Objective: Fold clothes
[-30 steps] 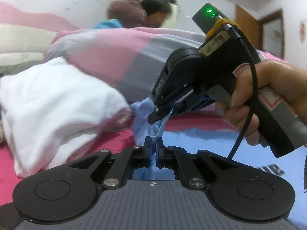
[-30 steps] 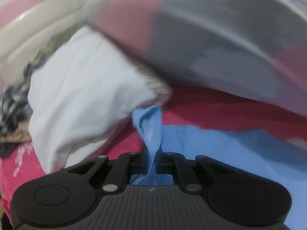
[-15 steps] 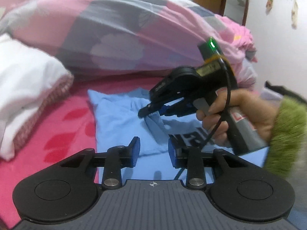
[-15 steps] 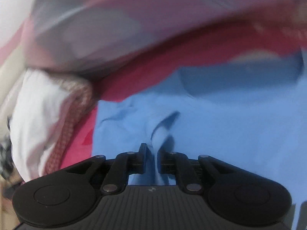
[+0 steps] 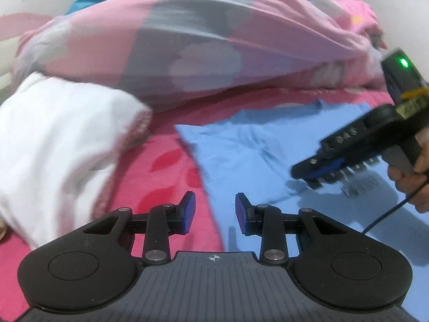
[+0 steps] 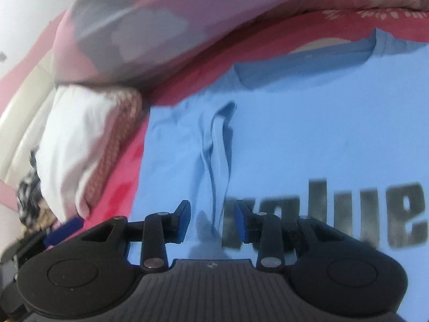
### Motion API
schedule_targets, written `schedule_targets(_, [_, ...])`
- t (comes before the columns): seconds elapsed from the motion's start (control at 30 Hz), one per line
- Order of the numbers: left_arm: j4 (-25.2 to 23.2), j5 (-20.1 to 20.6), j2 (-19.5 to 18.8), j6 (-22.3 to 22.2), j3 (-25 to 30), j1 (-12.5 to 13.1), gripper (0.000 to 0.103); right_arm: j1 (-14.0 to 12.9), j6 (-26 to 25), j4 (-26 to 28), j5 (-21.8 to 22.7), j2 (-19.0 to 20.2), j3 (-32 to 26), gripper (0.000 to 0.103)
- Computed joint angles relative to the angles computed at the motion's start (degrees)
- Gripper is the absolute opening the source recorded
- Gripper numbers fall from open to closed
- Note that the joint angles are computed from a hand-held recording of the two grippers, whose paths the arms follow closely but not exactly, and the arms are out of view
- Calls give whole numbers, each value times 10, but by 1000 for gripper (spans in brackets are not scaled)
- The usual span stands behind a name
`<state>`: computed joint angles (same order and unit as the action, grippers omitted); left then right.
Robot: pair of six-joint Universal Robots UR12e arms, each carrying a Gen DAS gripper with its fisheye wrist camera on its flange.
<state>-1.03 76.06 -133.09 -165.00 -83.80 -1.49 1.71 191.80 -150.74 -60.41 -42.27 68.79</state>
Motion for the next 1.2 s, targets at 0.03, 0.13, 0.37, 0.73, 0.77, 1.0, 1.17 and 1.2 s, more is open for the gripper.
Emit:
schedule_targets(0.03, [0,4,-1,17,-2,-3,32,1,-4,-7,-2,-3,7,38])
schedule_targets(0.13, [-7,32,-9,39,-1,-13,31,1,4,-22,3,-3,14,38])
schedule_targets(0.37, [24,76,-25,48,3,-22,16,10,-19,-29,-27,-2,13,28])
schedule_targets(0.73, [15,44,-26,2,1,-10,7,12,55,-109,-56,-32,79,3])
schedule_targets(0.77, [14,42,-26,2,1,-9,7,12,60,-105,-59,-33,82,3])
schedule_targets(1.0, [13,25,-16,-4,-11,-2,8,-4,126,-105,-8,-26,73,18])
schedule_targets(1.17, [32,14,2,-23,-32,7,9,-4,100,-92,-22,-17,37,40])
schedule_targets(1.2, [34,6,3,-35,-33,9,9,-3,99,-82,-27,-8,20,40])
